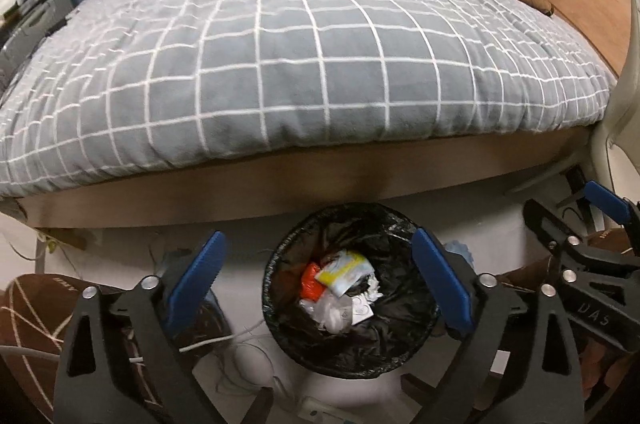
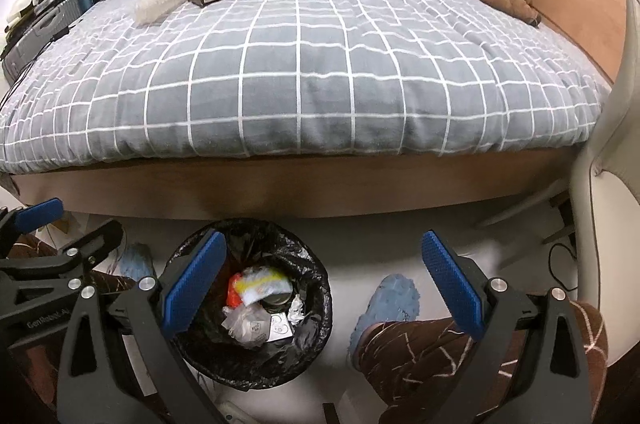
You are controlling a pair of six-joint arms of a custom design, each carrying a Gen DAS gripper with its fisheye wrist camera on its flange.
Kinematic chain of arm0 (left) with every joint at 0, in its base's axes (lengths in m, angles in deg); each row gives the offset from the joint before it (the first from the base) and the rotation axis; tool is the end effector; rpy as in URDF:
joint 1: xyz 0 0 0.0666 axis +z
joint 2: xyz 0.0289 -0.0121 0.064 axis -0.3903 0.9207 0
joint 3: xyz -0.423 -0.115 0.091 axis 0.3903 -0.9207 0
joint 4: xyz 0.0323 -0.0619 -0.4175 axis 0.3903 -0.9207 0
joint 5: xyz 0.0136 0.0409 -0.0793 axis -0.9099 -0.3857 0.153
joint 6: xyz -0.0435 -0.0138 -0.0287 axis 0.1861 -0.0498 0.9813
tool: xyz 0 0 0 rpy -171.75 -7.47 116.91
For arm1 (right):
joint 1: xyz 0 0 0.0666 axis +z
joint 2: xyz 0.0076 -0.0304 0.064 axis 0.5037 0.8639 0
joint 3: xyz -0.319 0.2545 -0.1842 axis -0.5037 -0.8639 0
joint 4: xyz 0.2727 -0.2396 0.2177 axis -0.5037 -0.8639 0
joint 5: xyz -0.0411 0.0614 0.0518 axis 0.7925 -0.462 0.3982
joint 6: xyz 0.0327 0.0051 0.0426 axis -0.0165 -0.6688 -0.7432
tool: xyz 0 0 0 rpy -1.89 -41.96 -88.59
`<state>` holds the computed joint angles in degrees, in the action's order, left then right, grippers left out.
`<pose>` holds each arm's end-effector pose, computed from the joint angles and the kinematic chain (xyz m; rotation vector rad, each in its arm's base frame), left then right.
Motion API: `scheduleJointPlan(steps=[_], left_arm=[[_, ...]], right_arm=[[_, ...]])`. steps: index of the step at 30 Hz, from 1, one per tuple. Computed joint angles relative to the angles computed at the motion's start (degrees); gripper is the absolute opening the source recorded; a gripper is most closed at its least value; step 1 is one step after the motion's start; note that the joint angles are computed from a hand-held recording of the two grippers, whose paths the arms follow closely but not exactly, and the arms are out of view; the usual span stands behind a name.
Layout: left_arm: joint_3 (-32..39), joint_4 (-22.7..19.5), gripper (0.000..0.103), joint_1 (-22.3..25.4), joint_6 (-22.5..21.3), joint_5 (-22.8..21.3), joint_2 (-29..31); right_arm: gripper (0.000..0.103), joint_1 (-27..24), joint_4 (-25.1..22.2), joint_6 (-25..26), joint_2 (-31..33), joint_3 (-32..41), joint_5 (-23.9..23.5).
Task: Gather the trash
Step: 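Raise both open tools from the bin back toward the bed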
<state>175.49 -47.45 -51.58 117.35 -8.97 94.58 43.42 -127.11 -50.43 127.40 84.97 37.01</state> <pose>0.5359 -0.2817 0.3974 -0.1657 2.6303 0.0223 0.5763 0.1336 0.3925 -0.3059 2.5318 0.0579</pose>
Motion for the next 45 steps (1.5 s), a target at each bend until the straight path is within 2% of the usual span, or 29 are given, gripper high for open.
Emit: scheduleJointPlan(steps=[9,15,24,33,45], left_arm=[[1.84,-2.69,0.097,1.28,1.36,-2.35,-1.75],[3.91,-4.35,0.097,2.14,1.1,-4.96,-2.71],[8.15,-6.5,0.097,4.1,0.71,-6.39,-2.68],[13.72,-7.39,0.097,7.06,-1.1,-6.61,-0.73],[24.27,-8.64,0.097,11.98,-3.71,-5.19,6.82]], right_arm=[[0.094,0.85,-0.39,0.62,-0.15,3.17,-0.09],[0.094,1.72,-0.66,0.96,0.27,6.26,-0.44],[0.094,2.85,-1.75,1.5,2.0,12.12,-1.28],[0.094,3.25,-3.63,2.18,6.66,20.74,-1.63],[0.094,3.77,-7.46,3.46,16.88,36.12,-1.35]])
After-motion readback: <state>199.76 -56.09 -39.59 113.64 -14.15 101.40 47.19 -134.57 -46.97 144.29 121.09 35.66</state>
